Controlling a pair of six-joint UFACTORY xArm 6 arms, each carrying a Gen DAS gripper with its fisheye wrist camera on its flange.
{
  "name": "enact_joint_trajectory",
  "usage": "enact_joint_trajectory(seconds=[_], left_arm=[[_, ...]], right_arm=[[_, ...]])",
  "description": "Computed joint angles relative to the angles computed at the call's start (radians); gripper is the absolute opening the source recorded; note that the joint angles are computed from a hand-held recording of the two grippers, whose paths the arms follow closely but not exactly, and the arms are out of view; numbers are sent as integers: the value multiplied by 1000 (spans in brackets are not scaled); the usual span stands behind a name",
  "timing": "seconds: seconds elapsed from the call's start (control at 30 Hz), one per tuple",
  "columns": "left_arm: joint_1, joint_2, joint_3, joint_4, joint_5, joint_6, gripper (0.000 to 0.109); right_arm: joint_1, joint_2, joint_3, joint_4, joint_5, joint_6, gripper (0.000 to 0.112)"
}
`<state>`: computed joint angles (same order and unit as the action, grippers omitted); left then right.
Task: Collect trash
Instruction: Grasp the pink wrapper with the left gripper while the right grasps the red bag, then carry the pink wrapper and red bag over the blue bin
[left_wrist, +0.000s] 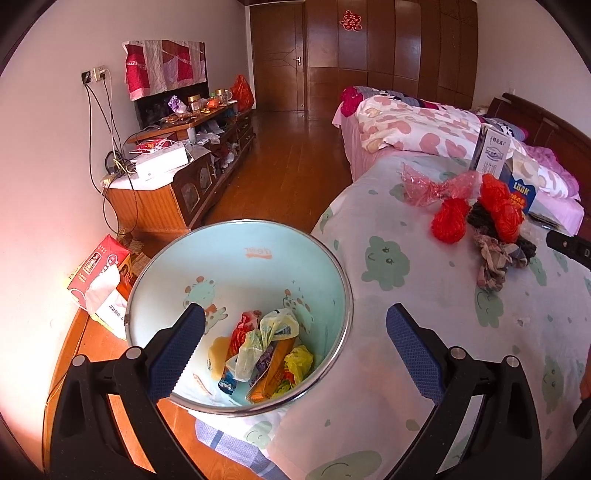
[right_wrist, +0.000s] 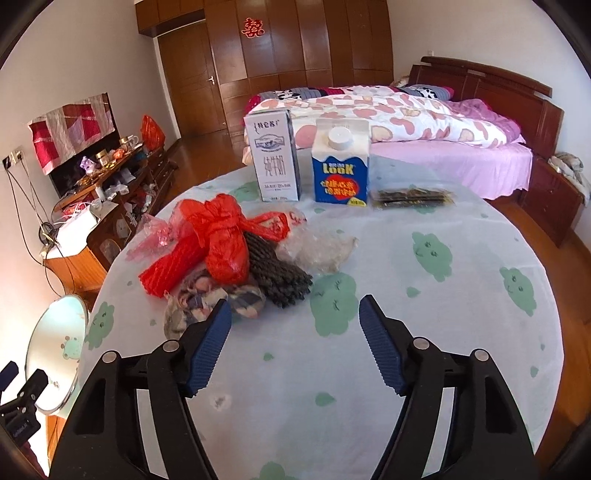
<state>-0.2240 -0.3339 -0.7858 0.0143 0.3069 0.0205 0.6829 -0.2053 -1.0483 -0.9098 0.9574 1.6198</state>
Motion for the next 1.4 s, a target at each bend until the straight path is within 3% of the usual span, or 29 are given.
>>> enact_joint_trajectory(seconds=[0.3, 0.33, 0.4, 0.47, 0.6, 0.67, 0.87, 0.93, 1.07, 1.3, 1.4], left_arm=[[-30, 121, -144, -35, -24, 45, 94], [-37, 138, -162, -48, -19, 56, 93], [-53, 169, -192, -85, -13, 87, 92], [-70, 200, -220, -104, -11, 106, 90], [-105, 269, -282, -124, -20, 123, 84], [-122, 309, -325, -161, -16, 146, 82], [-179, 452, -486, -207, 7, 186, 81], [-194, 518, -556, -182, 15, 178, 78], [-204, 644, -713, -160, 129, 122, 73], [-213, 715, -800, -165, 197, 116, 25], [-218, 695, -771, -202, 185, 154, 15]], right_arm=[[-123, 223, -205, 144, -117, -253, 67], [-136, 237, -211, 177, -141, -280, 65], [-150, 243, -207, 207, -170, -306, 36], [-159, 206, -165, 172, -224, -273, 23], [-166, 105, -68, 90, -286, -176, 20], [-163, 33, -13, 37, -266, -133, 20], [-152, -69, 79, 42, -27, -112, 20], [-180, -87, 106, 79, -40, -110, 20], [-226, -130, 182, 115, -103, -93, 20], [-283, -146, 247, 130, -200, -106, 21], [-275, -136, 245, 114, -200, -87, 21]])
